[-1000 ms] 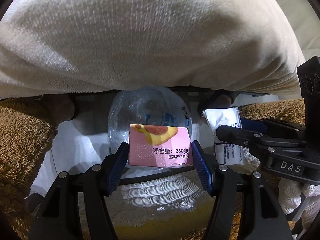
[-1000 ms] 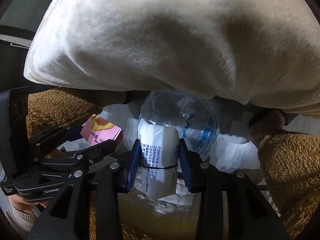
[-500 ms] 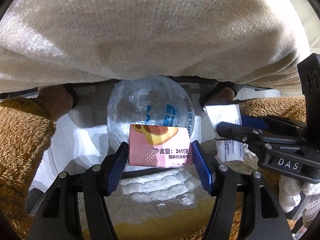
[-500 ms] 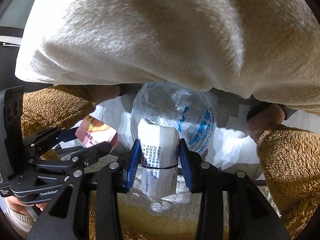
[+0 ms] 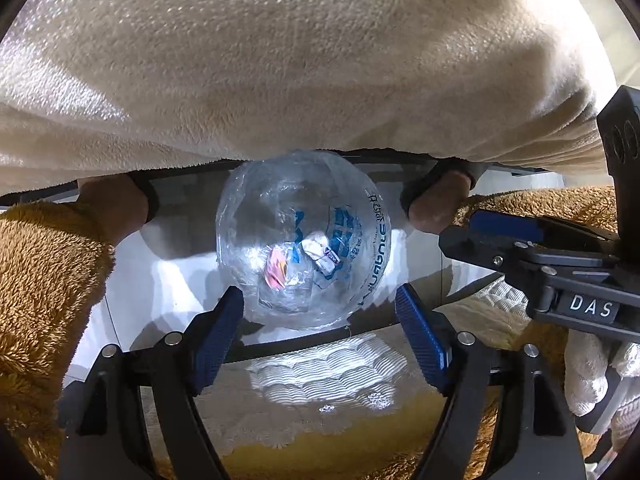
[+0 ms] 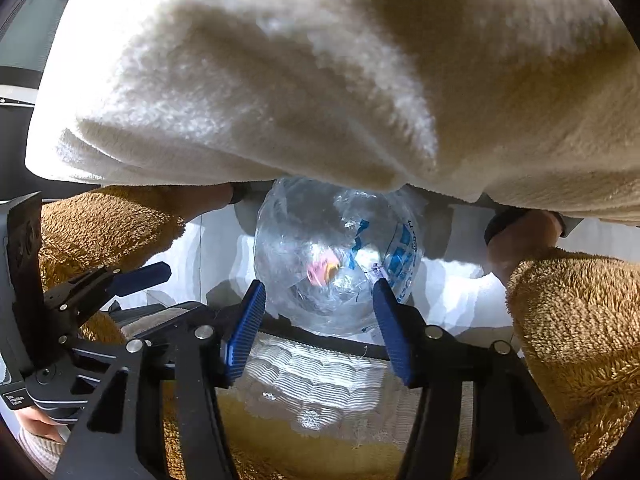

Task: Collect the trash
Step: 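Raise both open tools back toward the trash pile on the bed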

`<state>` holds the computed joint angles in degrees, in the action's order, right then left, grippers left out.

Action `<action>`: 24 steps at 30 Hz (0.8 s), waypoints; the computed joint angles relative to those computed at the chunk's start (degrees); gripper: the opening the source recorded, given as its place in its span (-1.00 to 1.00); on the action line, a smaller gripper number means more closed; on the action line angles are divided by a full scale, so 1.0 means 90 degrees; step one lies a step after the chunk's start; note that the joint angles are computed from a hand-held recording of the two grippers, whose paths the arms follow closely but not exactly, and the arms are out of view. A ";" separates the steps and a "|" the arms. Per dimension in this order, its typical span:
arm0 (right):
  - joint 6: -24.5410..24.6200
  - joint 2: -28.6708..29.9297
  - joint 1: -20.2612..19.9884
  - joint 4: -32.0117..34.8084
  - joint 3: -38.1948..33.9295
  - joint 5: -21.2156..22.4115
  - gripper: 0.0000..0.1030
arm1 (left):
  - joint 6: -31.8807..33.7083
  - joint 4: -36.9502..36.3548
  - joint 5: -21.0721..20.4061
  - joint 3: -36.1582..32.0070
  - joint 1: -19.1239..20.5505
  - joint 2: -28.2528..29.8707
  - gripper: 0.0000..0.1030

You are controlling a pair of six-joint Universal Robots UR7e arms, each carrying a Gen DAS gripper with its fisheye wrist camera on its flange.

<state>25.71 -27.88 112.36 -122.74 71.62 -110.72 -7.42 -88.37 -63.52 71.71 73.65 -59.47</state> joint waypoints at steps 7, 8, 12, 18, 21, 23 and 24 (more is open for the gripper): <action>-0.0149 -0.0089 0.0098 -0.0229 0.0121 -0.0122 0.09 | 0.0149 -0.0356 -0.0080 0.0149 -0.0036 -0.0131 0.49; -0.0187 -0.0115 0.0122 -0.0314 0.0163 -0.0142 0.09 | 0.0196 -0.0438 -0.0117 0.0184 -0.0038 -0.0165 0.49; -0.0368 -0.0258 0.0251 -0.0713 0.0364 -0.0240 0.09 | 0.0514 -0.0937 -0.0213 0.0426 -0.0098 -0.0369 0.49; -0.0736 -0.0615 0.0508 -0.1756 0.0855 -0.0422 0.09 | 0.0977 -0.1780 -0.0509 0.0800 -0.0206 -0.0749 0.49; -0.0896 -0.0787 0.0637 -0.2235 0.1053 -0.0513 0.09 | 0.1225 -0.2245 -0.0738 0.0972 -0.0251 -0.0949 0.49; -0.1058 -0.0888 0.0742 -0.2538 0.1149 -0.0663 0.09 | 0.1407 -0.2537 -0.0872 0.1061 -0.0292 -0.1071 0.49; -0.1145 -0.0935 0.0789 -0.2699 0.1197 -0.0700 0.09 | 0.1486 -0.2675 -0.0920 0.1094 -0.0310 -0.1122 0.49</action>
